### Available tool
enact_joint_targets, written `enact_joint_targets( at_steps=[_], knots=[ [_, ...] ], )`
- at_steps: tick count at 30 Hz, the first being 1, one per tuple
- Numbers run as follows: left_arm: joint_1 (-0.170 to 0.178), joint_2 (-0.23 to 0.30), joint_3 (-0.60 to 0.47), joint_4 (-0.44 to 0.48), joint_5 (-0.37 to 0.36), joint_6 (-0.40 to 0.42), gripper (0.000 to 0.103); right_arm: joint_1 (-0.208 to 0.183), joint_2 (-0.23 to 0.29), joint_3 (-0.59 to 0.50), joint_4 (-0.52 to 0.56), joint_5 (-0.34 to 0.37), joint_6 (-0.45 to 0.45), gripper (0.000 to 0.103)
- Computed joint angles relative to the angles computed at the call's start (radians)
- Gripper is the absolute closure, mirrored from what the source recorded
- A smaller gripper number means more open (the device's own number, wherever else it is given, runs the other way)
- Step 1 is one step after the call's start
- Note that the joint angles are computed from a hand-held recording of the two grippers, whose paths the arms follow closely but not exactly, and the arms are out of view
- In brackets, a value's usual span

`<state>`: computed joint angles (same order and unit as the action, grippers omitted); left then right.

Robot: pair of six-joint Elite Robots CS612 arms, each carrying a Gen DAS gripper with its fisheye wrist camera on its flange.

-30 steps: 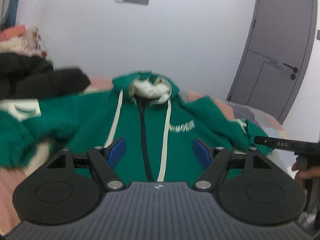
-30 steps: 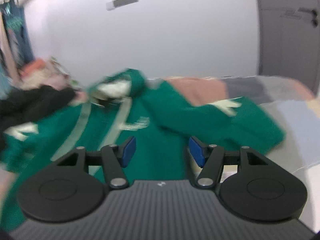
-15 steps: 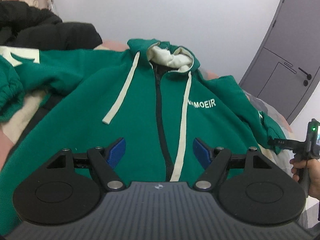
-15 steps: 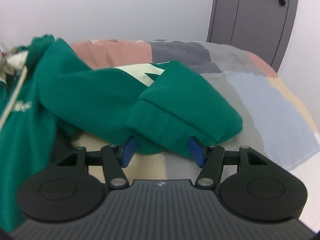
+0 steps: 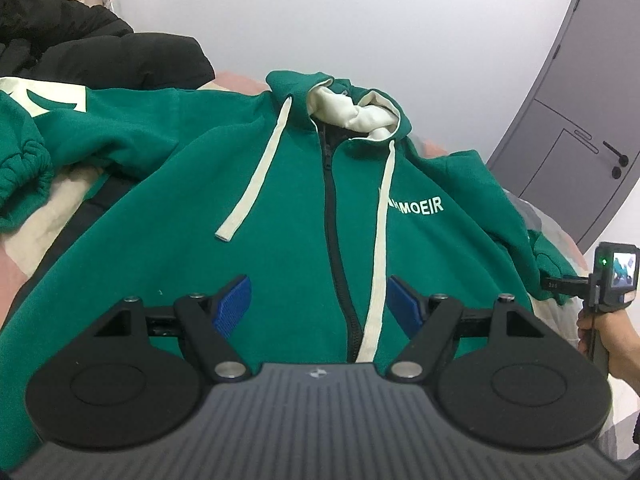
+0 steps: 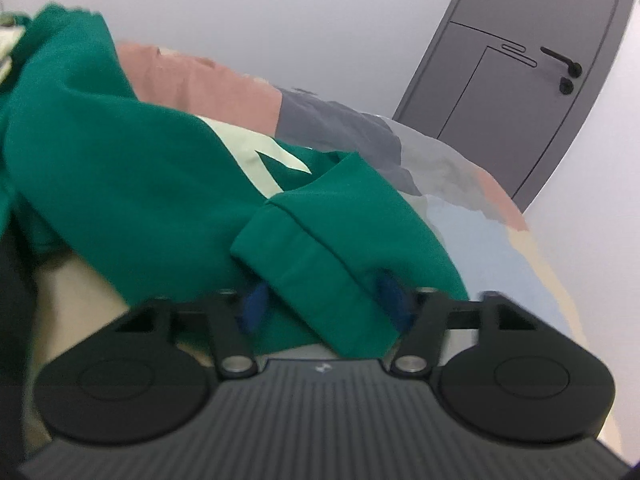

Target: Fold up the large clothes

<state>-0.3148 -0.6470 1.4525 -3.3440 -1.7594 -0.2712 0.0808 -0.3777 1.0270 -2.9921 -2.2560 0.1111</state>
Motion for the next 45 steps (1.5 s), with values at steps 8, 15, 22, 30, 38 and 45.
enact_joint_targets(
  at_steps=[8, 15, 22, 30, 38, 45],
  knots=[
    [0.006, -0.002, 0.005, -0.015, 0.014, -0.007, 0.024, -0.001, -0.056, 0.02, 0.048, -0.071, 0.103, 0.085],
    [0.026, 0.016, -0.031, 0.013, -0.019, -0.091, 0.024, -0.012, -0.198, 0.109, -0.065, 0.028, 0.204, 0.086],
    [0.049, 0.018, -0.032, -0.008, -0.056, -0.2, 0.024, 0.011, -0.311, 0.136, -0.187, 0.212, 0.207, 0.086],
    [0.073, 0.004, -0.007, -0.107, -0.051, -0.264, 0.024, 0.091, -0.358, 0.085, -0.094, 0.451, 0.189, 0.086],
    [0.127, 0.001, 0.008, -0.214, -0.042, -0.412, 0.024, 0.173, -0.284, 0.001, 0.062, 0.65, 0.19, 0.084],
    [0.154, 0.01, 0.006, -0.226, -0.04, -0.46, 0.024, 0.211, -0.176, -0.114, 0.255, 0.757, 0.265, 0.078]
  ],
)
